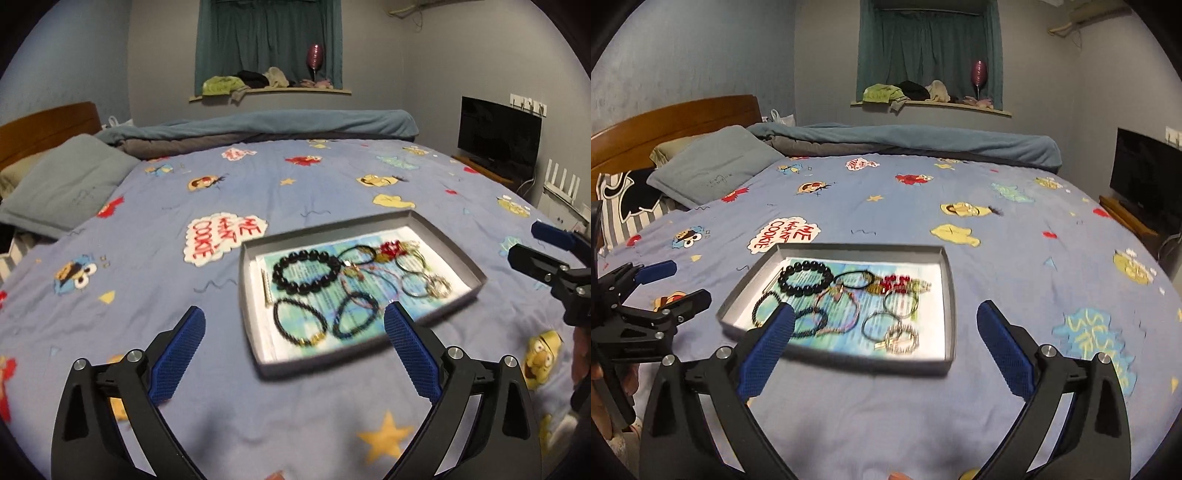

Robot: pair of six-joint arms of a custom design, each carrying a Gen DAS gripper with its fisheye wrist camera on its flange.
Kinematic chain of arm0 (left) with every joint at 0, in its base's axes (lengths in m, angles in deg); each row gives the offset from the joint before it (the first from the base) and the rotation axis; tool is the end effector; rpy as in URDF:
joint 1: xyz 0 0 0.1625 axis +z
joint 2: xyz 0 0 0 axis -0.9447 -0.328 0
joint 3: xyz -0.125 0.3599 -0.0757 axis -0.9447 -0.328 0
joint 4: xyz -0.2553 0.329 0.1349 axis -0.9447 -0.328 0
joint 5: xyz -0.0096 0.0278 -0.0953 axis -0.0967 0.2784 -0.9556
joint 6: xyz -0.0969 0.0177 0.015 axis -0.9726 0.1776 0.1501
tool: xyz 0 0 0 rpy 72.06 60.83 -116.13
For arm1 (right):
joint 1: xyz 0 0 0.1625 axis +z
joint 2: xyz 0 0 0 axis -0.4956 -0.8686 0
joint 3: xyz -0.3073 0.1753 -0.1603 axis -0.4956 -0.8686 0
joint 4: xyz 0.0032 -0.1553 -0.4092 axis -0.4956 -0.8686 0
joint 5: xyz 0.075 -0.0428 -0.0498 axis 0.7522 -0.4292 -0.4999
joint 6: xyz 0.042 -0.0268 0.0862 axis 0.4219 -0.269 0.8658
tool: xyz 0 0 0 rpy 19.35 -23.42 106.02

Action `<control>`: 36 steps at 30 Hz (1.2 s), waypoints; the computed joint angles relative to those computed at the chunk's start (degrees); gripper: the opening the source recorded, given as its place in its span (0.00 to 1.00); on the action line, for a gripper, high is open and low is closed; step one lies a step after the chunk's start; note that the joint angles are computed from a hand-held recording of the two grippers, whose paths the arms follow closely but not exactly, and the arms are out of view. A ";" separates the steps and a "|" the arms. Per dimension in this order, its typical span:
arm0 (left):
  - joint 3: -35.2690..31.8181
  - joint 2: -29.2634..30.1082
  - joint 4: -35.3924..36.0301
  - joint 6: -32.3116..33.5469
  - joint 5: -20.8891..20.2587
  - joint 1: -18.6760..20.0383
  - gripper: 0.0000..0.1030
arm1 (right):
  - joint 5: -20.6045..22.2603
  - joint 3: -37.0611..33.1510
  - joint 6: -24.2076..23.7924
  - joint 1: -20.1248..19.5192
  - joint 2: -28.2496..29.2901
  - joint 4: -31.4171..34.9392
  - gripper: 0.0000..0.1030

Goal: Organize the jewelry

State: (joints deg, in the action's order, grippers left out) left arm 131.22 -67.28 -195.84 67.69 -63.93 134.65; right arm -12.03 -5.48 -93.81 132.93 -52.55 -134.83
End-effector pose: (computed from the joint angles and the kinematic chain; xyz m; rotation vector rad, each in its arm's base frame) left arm -0.0749 -0.6426 0.2469 0.2259 2.0216 -1.1521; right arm 0.2920 -0.7398 0.0576 1.1642 -2.3504 0.9287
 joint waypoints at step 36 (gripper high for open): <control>-0.35 7.00 -6.00 -2.00 2.00 3.11 0.95 | 1.43 4.03 -1.99 -5.34 1.86 -6.17 0.95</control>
State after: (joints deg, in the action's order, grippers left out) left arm 130.87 -60.29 -201.84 65.70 -61.93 137.76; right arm -10.60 -1.45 -95.80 127.59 -50.69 -141.00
